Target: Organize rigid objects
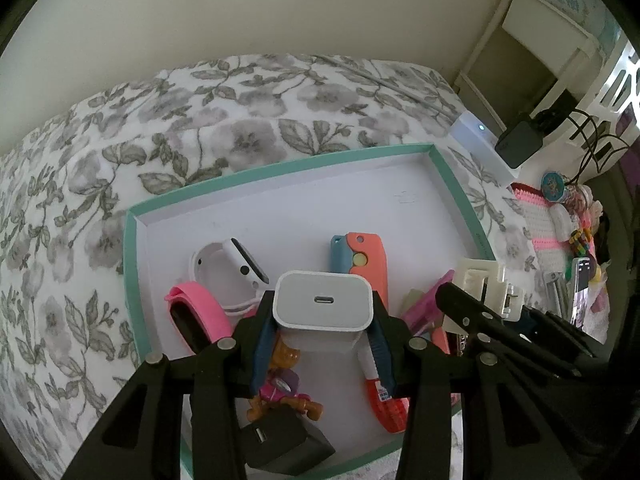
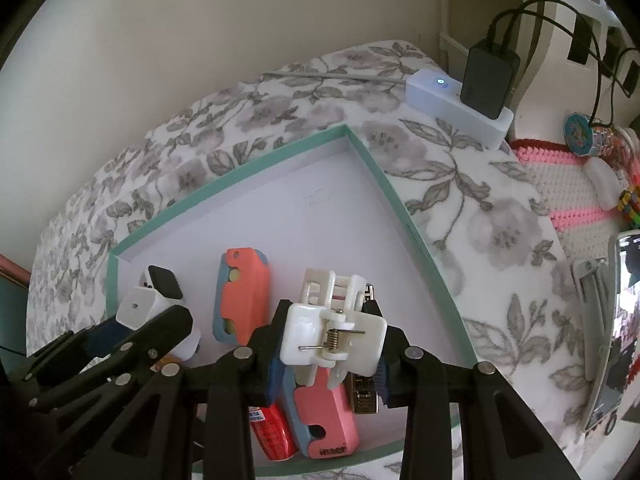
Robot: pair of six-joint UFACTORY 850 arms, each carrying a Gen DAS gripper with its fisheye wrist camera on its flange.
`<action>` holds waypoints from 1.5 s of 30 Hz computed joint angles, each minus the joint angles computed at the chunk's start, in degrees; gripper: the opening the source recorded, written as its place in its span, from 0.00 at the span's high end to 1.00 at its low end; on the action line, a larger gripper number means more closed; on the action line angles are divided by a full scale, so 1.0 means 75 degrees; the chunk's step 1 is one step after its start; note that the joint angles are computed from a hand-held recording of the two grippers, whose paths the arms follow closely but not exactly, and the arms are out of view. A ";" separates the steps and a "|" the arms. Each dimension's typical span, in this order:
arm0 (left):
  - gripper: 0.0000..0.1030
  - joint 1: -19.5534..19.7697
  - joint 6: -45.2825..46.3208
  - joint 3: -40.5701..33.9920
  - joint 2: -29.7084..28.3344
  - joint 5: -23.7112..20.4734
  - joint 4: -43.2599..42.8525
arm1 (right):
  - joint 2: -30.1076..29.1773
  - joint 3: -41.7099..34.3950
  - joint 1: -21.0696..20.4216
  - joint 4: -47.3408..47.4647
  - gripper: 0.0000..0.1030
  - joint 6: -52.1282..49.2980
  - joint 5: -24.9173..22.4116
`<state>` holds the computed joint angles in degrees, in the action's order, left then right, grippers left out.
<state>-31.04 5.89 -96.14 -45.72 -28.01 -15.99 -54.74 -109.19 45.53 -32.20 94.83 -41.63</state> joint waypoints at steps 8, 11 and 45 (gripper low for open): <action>0.56 0.0063 0.0013 0.0067 0.0126 -0.0010 -0.0150 | -0.0044 -0.0157 0.0018 -0.0019 0.49 -0.0174 -0.0333; 0.56 0.0082 -0.0146 0.0159 0.0284 0.0115 0.0002 | 0.0070 -0.0068 0.0032 -0.0194 0.45 -0.0028 -0.0325; 0.34 0.0452 -0.5519 0.0396 0.0490 0.0133 0.4831 | -0.0638 -0.1670 0.0288 -0.0315 0.23 -0.1152 -0.1522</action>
